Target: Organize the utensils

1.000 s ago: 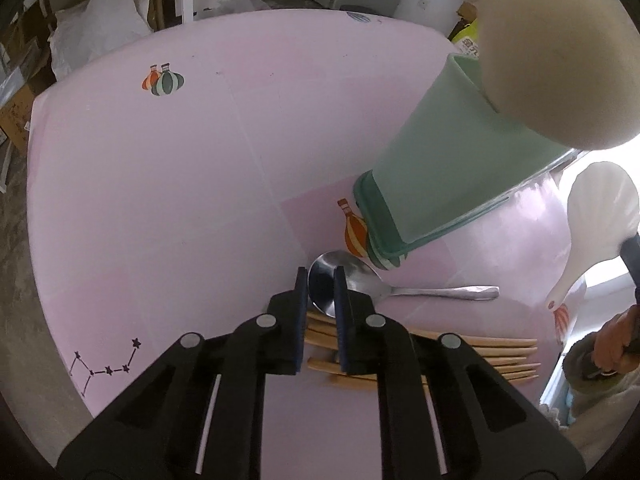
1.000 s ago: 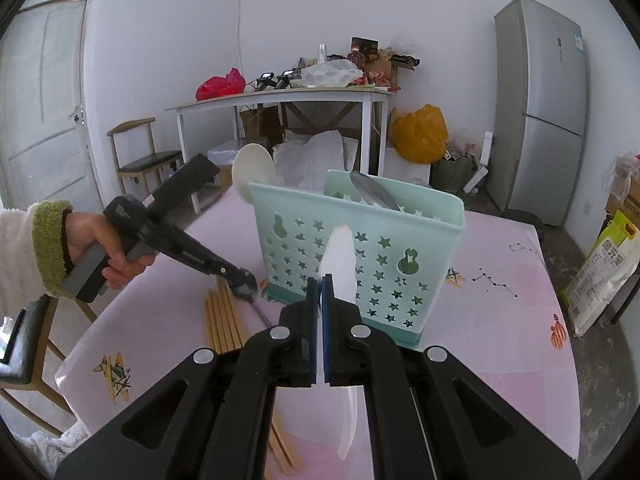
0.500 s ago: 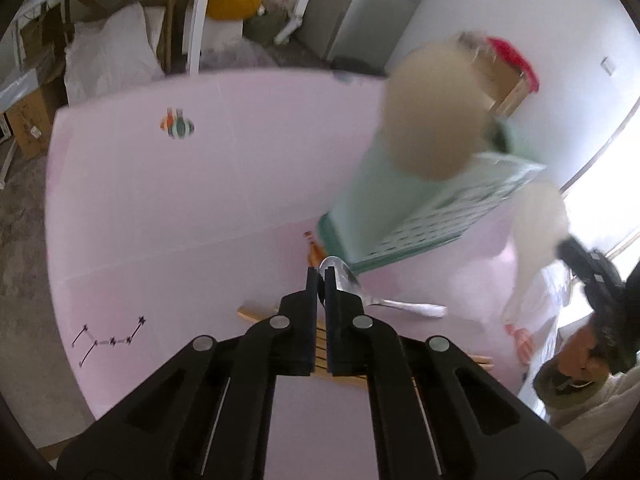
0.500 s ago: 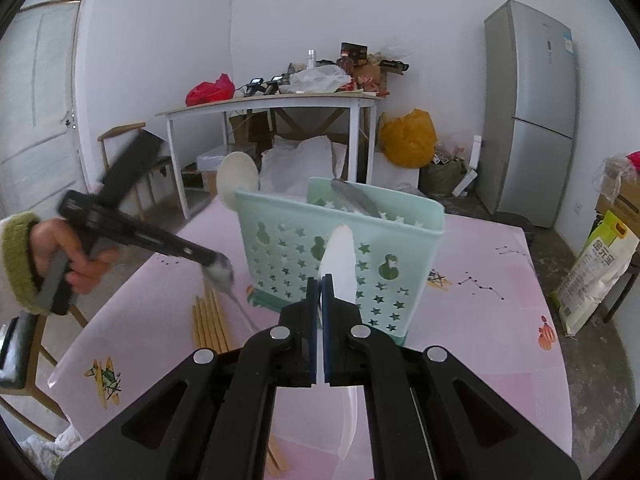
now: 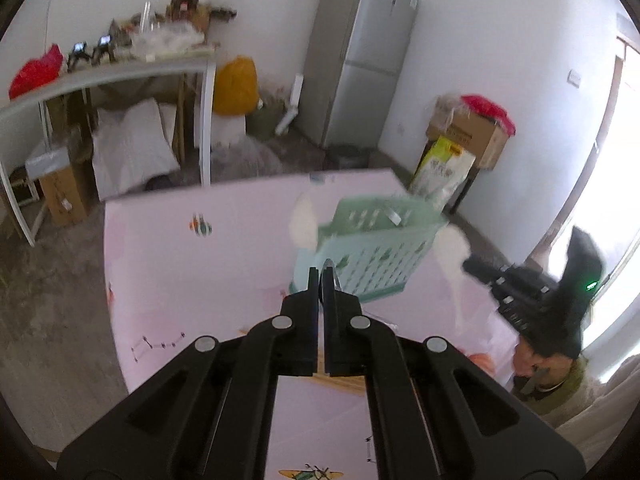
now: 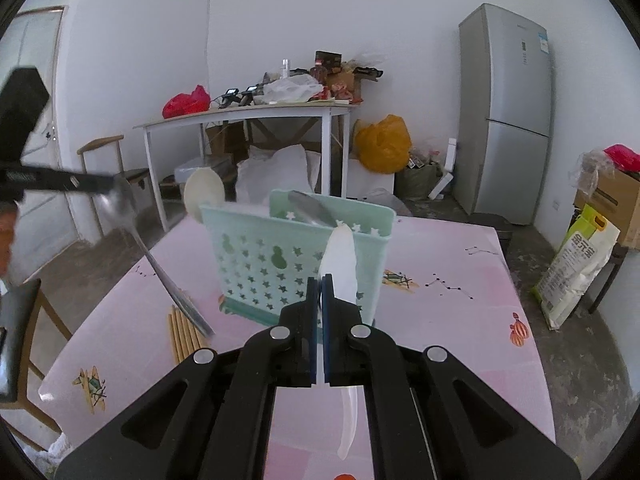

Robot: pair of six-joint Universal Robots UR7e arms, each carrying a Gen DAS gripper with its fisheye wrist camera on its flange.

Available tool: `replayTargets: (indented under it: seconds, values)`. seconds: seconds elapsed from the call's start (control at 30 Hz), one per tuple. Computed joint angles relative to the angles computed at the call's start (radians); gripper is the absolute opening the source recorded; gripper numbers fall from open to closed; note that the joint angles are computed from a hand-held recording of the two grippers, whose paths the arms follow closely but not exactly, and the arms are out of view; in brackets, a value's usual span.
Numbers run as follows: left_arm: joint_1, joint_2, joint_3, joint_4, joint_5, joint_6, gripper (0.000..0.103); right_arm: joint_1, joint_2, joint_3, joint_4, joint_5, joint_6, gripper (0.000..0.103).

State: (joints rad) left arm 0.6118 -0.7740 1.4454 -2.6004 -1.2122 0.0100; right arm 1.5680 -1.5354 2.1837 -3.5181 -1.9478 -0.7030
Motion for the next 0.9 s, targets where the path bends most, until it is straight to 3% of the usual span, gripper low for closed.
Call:
replayTargets:
  seconds: [0.23,0.47,0.7,0.77,0.9]
  values:
    - [-0.015,-0.008,-0.078,-0.048,-0.043,0.012,0.000,0.000,-0.014,0.009,-0.006,0.006,-0.005,0.002]
    - [-0.051,0.085,-0.198,-0.140,0.138,0.156,0.000,-0.004,-0.022,0.015,-0.002,0.016,0.005,0.002]
    - [-0.059,0.223,-0.317,-0.129,0.257,0.278,0.000,-0.018,-0.025,0.013,0.018,0.027,0.018,0.002]
    - [-0.059,0.252,-0.339,-0.109,0.282,0.299,0.000,-0.020,-0.027,0.013,0.023,0.028,0.020,0.002]
    - [-0.049,0.286,-0.371,-0.033,0.258,0.268,0.001,-0.029,-0.028,0.011,0.031,0.032,0.024,0.002]
